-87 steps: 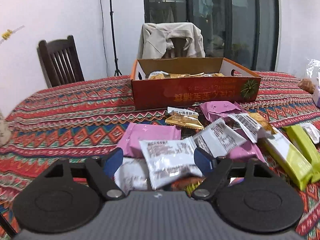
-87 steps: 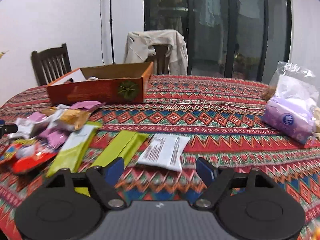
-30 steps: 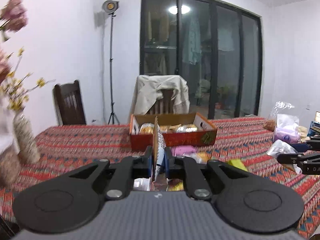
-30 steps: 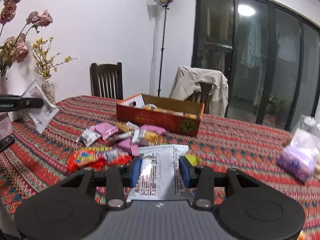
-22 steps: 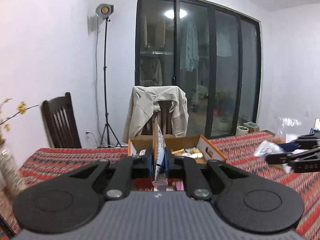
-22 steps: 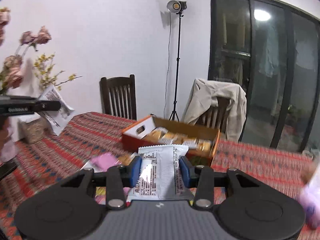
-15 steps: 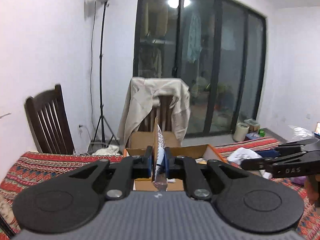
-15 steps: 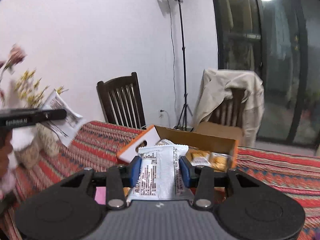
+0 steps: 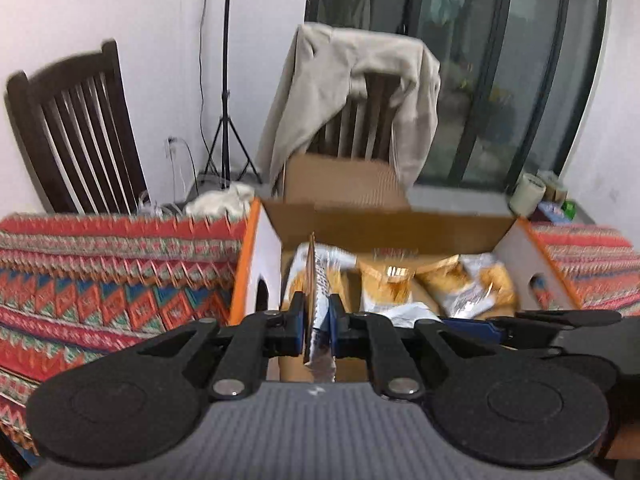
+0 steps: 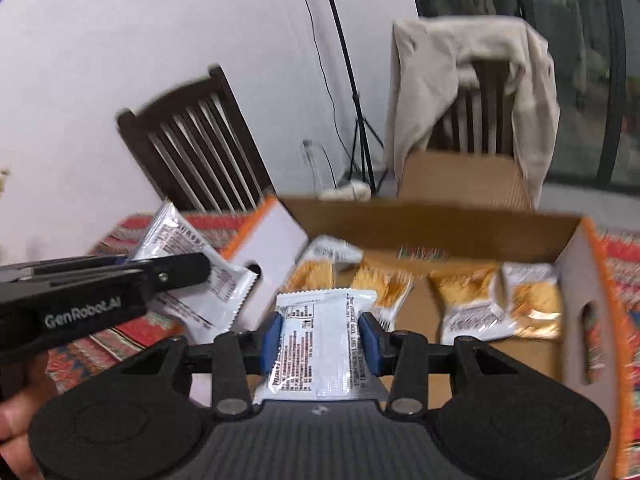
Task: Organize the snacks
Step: 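Open both tools to drop the white packets into the box, then withdraw both tools from the box back to the snack pile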
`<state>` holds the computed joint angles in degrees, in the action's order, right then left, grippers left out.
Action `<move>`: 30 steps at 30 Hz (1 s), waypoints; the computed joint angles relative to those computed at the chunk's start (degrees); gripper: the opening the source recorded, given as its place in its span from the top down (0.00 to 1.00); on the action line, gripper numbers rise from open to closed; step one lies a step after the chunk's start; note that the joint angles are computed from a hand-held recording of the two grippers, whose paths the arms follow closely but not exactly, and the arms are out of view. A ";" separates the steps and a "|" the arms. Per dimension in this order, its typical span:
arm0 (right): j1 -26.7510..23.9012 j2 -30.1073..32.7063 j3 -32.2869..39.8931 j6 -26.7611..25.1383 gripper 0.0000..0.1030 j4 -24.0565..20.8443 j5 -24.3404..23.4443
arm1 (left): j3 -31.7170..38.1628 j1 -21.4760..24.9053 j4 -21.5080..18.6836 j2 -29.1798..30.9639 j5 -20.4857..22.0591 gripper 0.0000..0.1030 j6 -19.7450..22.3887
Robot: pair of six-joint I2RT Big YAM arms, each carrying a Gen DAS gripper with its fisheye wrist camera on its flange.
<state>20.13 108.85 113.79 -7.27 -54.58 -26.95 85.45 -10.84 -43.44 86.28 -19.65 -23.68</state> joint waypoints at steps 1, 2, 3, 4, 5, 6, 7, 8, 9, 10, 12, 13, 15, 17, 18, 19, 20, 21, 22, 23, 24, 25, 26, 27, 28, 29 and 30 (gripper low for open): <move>0.31 0.23 -0.59 0.22 0.60 0.32 0.19 | -0.52 0.10 0.45 0.22 0.32 0.88 -0.22; 0.49 0.74 -0.74 0.47 0.59 0.29 0.15 | -0.92 0.16 0.81 0.42 1.00 0.87 0.09; 0.66 1.13 -0.84 0.58 0.58 0.24 0.11 | -1.15 0.24 1.29 0.65 1.80 0.87 0.64; 0.86 1.82 -0.37 0.56 0.57 -0.03 0.02 | -1.47 0.30 1.58 0.68 2.17 0.86 1.26; 1.04 1.94 -0.60 0.48 0.57 -0.01 0.12 | -1.22 0.13 1.29 0.94 1.86 0.83 1.56; 1.23 1.96 -0.82 0.20 0.56 -0.02 0.50 | -1.15 0.10 1.12 1.00 1.48 0.82 1.54; 1.60 2.31 -0.45 -0.18 0.56 -0.30 0.95 | -1.01 0.04 0.75 0.95 1.17 0.78 1.15; 1.73 2.48 -0.21 -0.54 0.57 -0.72 1.03 | -0.62 0.08 0.32 1.02 1.09 0.73 0.92; 1.85 2.53 0.01 -0.88 0.52 -1.25 1.21 | -0.17 0.05 -0.09 1.11 0.87 0.70 0.72; 1.80 2.48 0.19 -0.94 0.47 -1.41 1.24 | -0.18 -0.10 -0.55 0.65 0.64 0.68 0.75; 1.69 1.58 -0.36 -1.20 0.36 -1.10 1.57 | 0.51 -0.40 -1.57 -0.07 -0.11 0.67 1.06; 1.57 1.21 -0.44 -1.44 0.36 -0.99 1.96 | 0.59 -0.58 -2.05 -0.70 -0.42 0.67 1.49; 1.18 -0.15 -0.82 -2.26 0.36 -0.79 2.85 | 1.01 -1.12 -3.31 -2.10 -1.36 0.65 2.07; 0.53 -1.73 -1.12 -3.03 0.36 -1.08 3.40 | 1.69 -1.96 -4.65 -3.15 -2.63 0.58 2.64; 0.24 -2.59 -1.20 -3.53 0.35 -1.42 3.82 | 2.05 -2.47 -5.54 -3.74 -3.31 0.57 2.83; -0.21 -3.75 -1.41 -4.31 0.35 -1.73 4.28 | 2.32 -3.02 -6.44 -4.36 -4.02 0.54 3.03; -0.59 -4.84 -1.82 -4.79 0.34 -1.74 4.69 | 2.42 -3.65 -7.34 -5.23 -4.75 0.50 3.06; -1.04 -5.98 -2.08 -5.31 0.32 -2.05 5.04 | 2.44 -4.22 -8.15 -6.12 -5.37 0.48 3.04; -1.60 -7.11 -2.25 -5.97 0.31 -2.56 5.21 | 2.30 -4.97 -8.94 -7.10 -6.35 0.44 2.88; -2.21 -8.30 -2.50 -6.52 0.28 -3.00 5.28 | 2.06 -5.93 -10.02 -8.35 -7.75 0.41 2.64; -2.92 -9.70 -3.00 -6.94 0.27 -3.30 5.44 | 1.93 -6.69 -10.89 -9.23 -8.76 0.39 2.51; -3.78 -11.16 -3.39 -7.57 0.26 -4.02 5.50 | 1.68 -7.50 -11.73 -10.34 -9.69 0.33 2.41; -4.50 -12.21 -3.59 -8.17 0.24 -4.73 5.31 | 1.39 -8.66 -12.71 -11.59 -10.96 0.28 2.02; -5.36 -13.63 -4.23 -8.57 0.23 -5.10 5.23 | 1.19 -9.59 -13.66 -12.62 -11.91 0.26 1.54; -5.99 -14.66 -4.66 -8.84 0.22 -5.44 5.29 | 1.27 -10.67 -15.06 -13.47 -12.94 0.23 0.74; -6.84 -16.09 -5.32 -9.27 0.20 -6.05 5.28 | 1.21 -11.89 -16.39 -14.55 -13.94 0.22 -0.12; -7.41 -17.37 -6.11 -9.49 0.19 -6.24 5.13 | 1.07 -12.94 -17.42 -15.41 -14.54 0.21 -0.97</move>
<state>12.72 91.48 107.68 -16.77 -60.81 -21.82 86.52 -23.78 -60.85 70.87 -34.18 -24.65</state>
